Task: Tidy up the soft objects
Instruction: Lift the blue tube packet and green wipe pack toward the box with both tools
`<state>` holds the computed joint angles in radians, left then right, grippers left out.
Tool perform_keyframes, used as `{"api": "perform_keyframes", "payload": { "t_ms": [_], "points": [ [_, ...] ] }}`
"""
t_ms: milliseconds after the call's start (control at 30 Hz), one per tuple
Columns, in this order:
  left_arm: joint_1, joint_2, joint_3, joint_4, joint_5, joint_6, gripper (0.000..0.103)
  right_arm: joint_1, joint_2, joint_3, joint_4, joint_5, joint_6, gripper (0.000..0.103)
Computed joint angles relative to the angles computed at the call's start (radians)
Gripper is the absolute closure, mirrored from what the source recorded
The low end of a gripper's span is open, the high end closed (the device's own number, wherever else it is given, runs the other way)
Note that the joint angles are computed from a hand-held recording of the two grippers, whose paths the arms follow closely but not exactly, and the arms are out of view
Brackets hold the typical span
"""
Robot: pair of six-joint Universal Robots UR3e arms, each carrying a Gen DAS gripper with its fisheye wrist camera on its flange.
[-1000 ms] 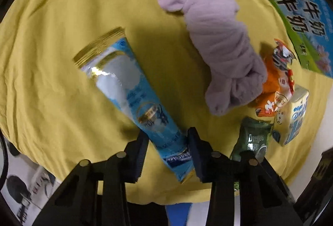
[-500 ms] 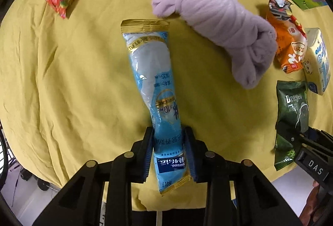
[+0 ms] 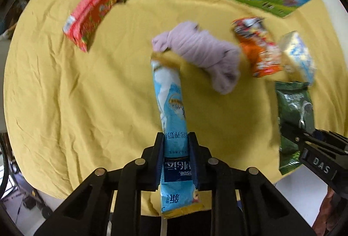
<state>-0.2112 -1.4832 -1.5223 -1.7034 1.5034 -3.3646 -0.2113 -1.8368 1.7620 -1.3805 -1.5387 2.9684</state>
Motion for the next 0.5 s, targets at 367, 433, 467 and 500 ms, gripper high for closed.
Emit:
{"api": "perform_keyframes", "payload": {
  "t_ms": [367, 433, 467, 500],
  "points": [
    [0.087, -0.081, 0.521, -0.225, -0.114, 0.160, 0.096, 0.038, 0.108, -0.498, 0.243, 0.147, 0.076, 0.067],
    [0.107, -0.147, 0.631, -0.249, -0.148, 0.165, 0.097, -0.017, 0.173, -0.707, 0.353, 0.180, 0.014, 0.067],
    [0.105, -0.208, 0.735, -0.263, -0.159, 0.153, 0.097, -0.014, 0.235, -0.812, 0.391, 0.189, 0.008, 0.067],
    [0.109, -0.259, 0.821, -0.287, -0.155, 0.150, 0.097, -0.023, 0.281, -0.906, 0.427, 0.200, -0.007, 0.067]
  ]
}}
